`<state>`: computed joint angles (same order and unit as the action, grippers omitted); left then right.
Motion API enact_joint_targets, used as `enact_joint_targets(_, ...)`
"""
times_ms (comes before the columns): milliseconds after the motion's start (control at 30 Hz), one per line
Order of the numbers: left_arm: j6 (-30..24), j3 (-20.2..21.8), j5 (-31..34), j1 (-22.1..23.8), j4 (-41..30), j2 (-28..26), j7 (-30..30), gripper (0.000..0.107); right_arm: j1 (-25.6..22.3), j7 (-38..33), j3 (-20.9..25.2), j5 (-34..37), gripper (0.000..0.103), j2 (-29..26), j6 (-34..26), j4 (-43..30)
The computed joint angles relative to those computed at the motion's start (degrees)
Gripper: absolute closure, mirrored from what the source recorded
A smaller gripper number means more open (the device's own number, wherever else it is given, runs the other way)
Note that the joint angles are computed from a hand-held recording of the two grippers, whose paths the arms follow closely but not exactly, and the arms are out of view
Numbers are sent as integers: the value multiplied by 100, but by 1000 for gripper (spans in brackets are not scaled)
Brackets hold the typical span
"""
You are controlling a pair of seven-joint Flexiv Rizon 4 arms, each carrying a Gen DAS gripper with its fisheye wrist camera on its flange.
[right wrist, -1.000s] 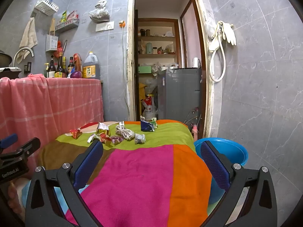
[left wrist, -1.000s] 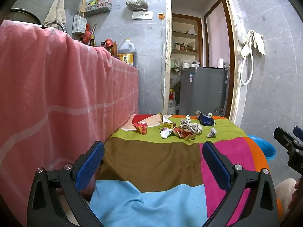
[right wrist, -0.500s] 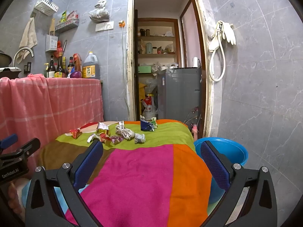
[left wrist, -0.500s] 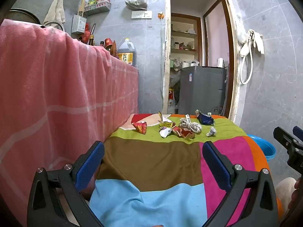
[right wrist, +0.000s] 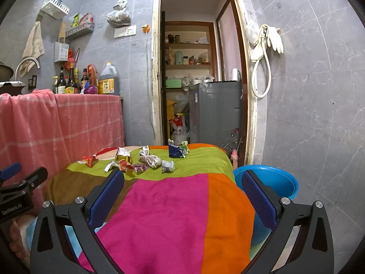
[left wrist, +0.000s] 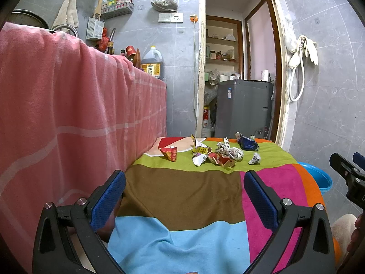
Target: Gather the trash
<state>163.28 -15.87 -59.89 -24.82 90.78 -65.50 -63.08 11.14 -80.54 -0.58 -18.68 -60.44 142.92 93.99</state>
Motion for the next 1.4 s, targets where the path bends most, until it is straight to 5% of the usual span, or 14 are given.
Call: enact_joint_targets(1400,18,-20,-20,-6,-39,-12,52,5,-18,14,7,-18,0,-3,-4,-4)
